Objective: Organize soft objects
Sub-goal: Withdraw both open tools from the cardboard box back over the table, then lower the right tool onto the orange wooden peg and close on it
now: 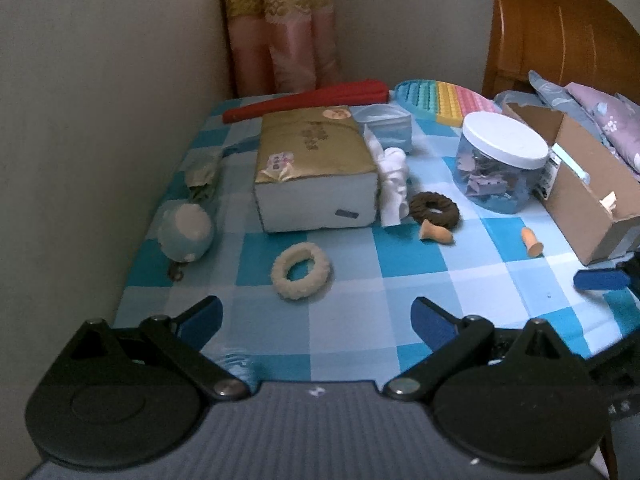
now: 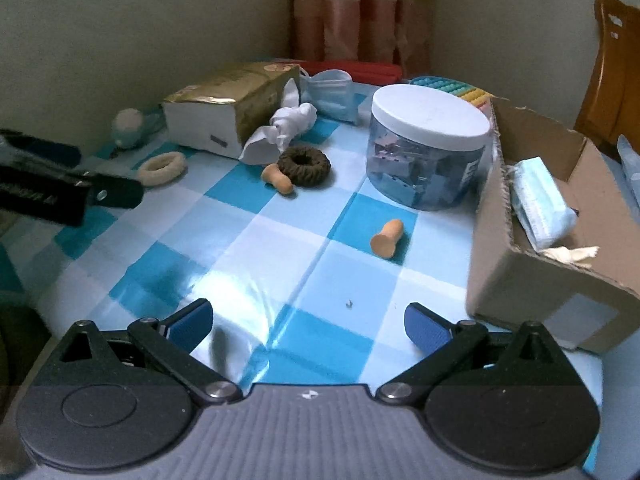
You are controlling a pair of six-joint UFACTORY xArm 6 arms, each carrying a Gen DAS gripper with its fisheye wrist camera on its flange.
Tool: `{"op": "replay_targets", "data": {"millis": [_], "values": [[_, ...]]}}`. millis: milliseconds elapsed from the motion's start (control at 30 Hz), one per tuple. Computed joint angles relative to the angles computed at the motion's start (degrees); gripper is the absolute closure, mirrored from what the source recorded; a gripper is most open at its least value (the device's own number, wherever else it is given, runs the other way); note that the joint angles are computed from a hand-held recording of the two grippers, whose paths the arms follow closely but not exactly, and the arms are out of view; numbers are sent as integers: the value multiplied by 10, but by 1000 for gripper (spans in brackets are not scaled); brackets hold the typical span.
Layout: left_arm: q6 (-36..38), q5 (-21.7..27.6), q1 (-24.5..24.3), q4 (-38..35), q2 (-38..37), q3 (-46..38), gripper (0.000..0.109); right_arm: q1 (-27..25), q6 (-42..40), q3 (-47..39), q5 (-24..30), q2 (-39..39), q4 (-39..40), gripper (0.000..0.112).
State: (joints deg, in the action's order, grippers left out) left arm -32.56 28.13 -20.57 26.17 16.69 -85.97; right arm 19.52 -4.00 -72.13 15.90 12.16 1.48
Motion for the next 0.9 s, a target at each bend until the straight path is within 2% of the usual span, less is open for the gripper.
{"op": "replay_targets", "data": {"millis": [367, 667, 833, 900], "values": [[50, -10, 11, -57, 19, -12, 8, -6, 170, -95, 1, 78, -142, 9], [66, -10, 17, -76, 30, -24, 8, 2, 132, -122, 12, 98, -98, 9], [77, -7, 19, -88, 36, -31, 8, 14, 23, -129, 17, 100, 15, 9], [82, -5, 19, -94, 37, -32, 8, 14, 52, -128, 10, 100, -22, 9]]}}
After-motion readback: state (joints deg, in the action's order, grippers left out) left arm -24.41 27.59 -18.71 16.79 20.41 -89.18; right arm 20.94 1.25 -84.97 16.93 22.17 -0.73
